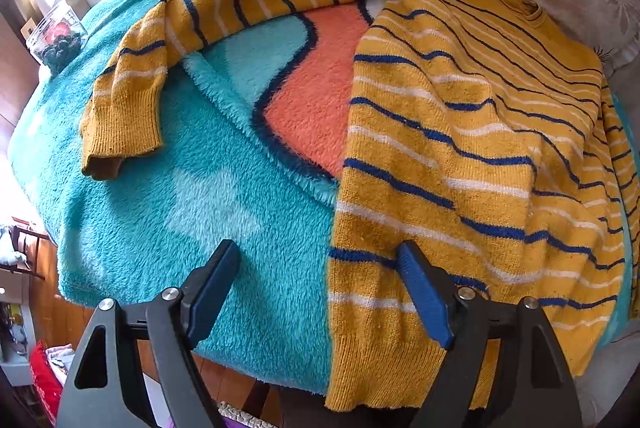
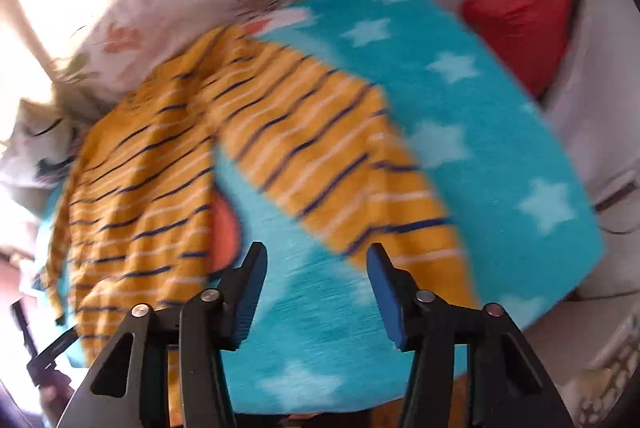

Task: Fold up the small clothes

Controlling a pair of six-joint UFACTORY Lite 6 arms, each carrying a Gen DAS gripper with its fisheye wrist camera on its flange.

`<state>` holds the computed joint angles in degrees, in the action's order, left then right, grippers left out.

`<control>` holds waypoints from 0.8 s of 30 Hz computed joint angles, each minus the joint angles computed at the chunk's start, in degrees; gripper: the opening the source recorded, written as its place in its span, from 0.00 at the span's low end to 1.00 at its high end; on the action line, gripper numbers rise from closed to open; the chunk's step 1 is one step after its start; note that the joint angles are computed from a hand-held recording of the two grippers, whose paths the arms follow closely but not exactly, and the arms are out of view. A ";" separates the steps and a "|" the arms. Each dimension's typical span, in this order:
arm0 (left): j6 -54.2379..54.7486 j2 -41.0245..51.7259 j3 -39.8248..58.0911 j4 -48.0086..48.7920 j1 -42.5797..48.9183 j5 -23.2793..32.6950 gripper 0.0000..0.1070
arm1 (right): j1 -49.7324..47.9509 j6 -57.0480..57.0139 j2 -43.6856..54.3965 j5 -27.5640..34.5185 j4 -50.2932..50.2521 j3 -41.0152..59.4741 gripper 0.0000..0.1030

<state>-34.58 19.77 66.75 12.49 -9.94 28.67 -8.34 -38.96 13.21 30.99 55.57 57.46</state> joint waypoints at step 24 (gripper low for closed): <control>1.22 -18.68 -6.17 -7.72 -4.60 13.23 0.07 | -0.83 -10.34 -3.19 3.68 16.59 -11.04 0.35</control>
